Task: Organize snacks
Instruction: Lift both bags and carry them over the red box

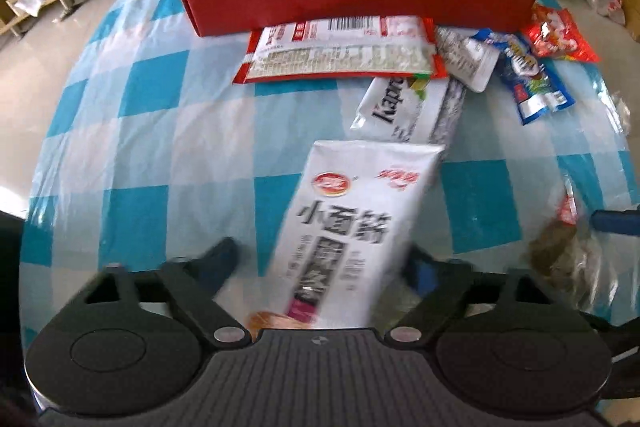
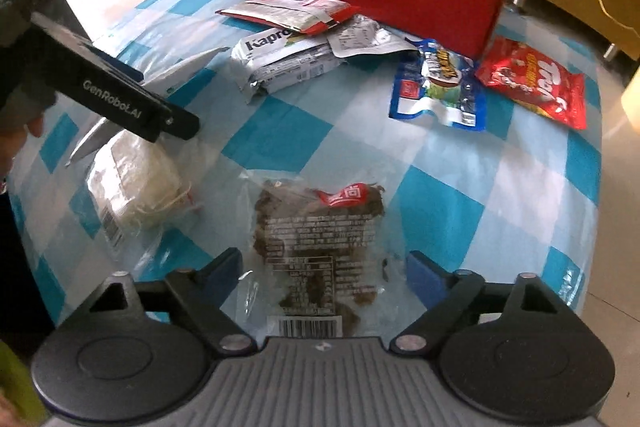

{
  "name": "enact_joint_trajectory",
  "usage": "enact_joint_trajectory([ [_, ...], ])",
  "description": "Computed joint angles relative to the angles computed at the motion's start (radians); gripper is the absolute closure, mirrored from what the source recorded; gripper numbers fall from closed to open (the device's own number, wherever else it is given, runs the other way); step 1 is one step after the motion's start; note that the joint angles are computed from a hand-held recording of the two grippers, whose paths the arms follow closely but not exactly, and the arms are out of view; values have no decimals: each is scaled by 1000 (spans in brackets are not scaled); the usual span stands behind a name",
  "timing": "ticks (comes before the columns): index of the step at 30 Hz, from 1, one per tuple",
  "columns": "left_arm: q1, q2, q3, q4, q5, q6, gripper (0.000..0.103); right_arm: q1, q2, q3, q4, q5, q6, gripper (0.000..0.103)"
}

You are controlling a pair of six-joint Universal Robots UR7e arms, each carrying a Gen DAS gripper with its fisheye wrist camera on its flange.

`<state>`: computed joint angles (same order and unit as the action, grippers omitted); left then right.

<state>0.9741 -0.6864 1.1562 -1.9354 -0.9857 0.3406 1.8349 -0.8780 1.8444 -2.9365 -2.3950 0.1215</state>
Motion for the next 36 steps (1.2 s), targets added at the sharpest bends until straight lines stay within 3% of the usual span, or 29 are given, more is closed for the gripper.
enact_joint_trajectory([
  [2, -7, -10, 8, 9, 9, -36, 36, 8, -6, 0, -9, 4, 0, 29],
  [5, -14, -11, 5, 38, 17, -45, 37, 17, -16, -3, -33, 7, -3, 30],
  [7, -10, -10, 6, 33, 7, -41, 26, 20, -13, -6, -45, 3, -7, 31],
  [8, -2, 4, -21, 57, -12, -39, 8, 17, -14, -6, -49, 8, -5, 31],
  [9, 7, 12, -36, 72, -37, -30, 2, 13, -16, -5, -48, 17, 0, 31],
  [16, 22, 19, -48, 48, -66, 89, 1, -12, -36, 6, -61, 72, 34, 30],
  [19, 34, 0, -59, 69, -115, 56, 21, -16, -47, 17, -78, 90, 37, 30],
  [20, 40, -5, -73, 93, -143, 32, 37, -18, -52, 21, -86, 99, 36, 30],
  [23, 61, 9, -145, 185, -232, -69, 52, -20, -57, 21, -97, 105, 36, 30],
  [28, 54, 2, -117, 133, -226, -99, 57, -17, -53, 17, -125, 99, 28, 30],
  [36, 57, 22, -170, 105, -288, -165, 67, -22, -63, 23, -178, 112, 37, 31],
])
